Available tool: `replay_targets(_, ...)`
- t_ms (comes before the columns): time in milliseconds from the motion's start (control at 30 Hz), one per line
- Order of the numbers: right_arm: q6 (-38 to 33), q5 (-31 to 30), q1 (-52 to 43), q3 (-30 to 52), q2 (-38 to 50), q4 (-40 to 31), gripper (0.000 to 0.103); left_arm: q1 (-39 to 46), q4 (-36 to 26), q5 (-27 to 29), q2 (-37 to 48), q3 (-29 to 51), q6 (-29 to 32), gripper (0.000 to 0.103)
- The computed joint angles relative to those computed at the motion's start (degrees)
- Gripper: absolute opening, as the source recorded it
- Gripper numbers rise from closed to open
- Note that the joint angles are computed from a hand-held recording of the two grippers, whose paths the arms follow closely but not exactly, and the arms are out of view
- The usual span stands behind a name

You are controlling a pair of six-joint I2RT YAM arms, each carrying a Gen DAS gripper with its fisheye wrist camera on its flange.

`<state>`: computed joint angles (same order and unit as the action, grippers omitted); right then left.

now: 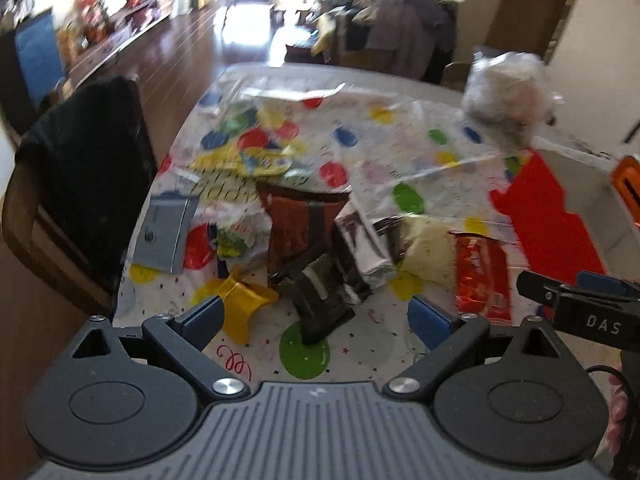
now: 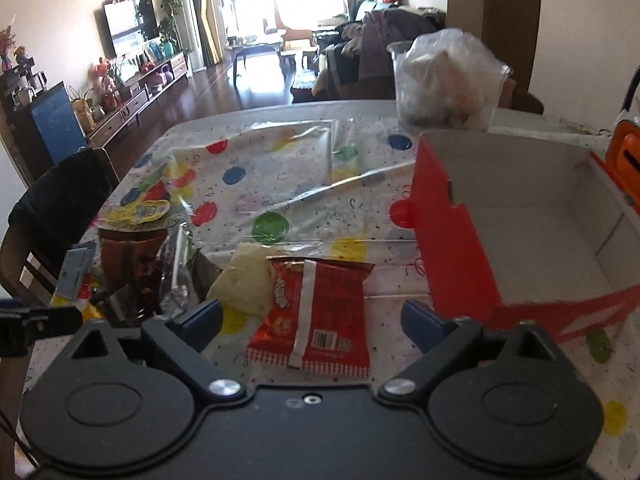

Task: Organize snacks
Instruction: 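Grasp the black wrapped bar with the left tool while the right tool grasps the red chip bag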

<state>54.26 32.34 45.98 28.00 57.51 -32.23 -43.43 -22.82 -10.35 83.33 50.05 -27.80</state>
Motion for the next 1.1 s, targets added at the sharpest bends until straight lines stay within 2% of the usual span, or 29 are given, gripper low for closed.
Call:
replay_targets(100, -5.48, -5.07, -6.02, -1.4, 2.32, 5.78, 0.094, 1.71, -0.04, 1.33, 4.31, 1.98, -2.59, 0.098)
replay_targets(233, -9.97, -10.58, -11.95, -1.85, 7.11, 10.64, 0.089, 3.66, -1.12, 3.95, 10.18, 5.28, -5.04, 0.087)
replay_targets(367, -12.26, -14.21, -15.95, -1.63, 11.14, 13.67, 0.086, 4.03, -1.23, 4.55, 13.66, 7.44, -6.73, 0.087)
replay_targets(500, -13.51, -16.51, -18.43, -1.49, 13.55, 15.98, 0.086, 4.25, -1.72, 4.44, 16.12, 9.38, -8.66, 0.085)
replay_targets(633, -14.59, -19.26, -21.19, -0.99, 16.16, 17.52, 0.086, 5.13, -3.01, 5.66, 19.34, 12.01, -10.61, 0.076)
replay_targets(767, -14.77, -20.92, -22.62, -0.66, 18.26, 18.86, 0.086, 5.31, -3.28, 6.77, 21.37, 13.54, -12.02, 0.075)
replay_targets(833, -14.95, -21.9, -23.31, -0.48, 19.42, 19.72, 0.086, 5.47, -3.58, 8.14, 22.35, 14.45, -12.13, 0.067)
replay_targets(1100, -14.76, -22.78, -23.94, -0.39, 21.25, 21.22, 0.079, 6.92, -4.89, 10.72, 24.49, 15.92, -14.98, 0.049)
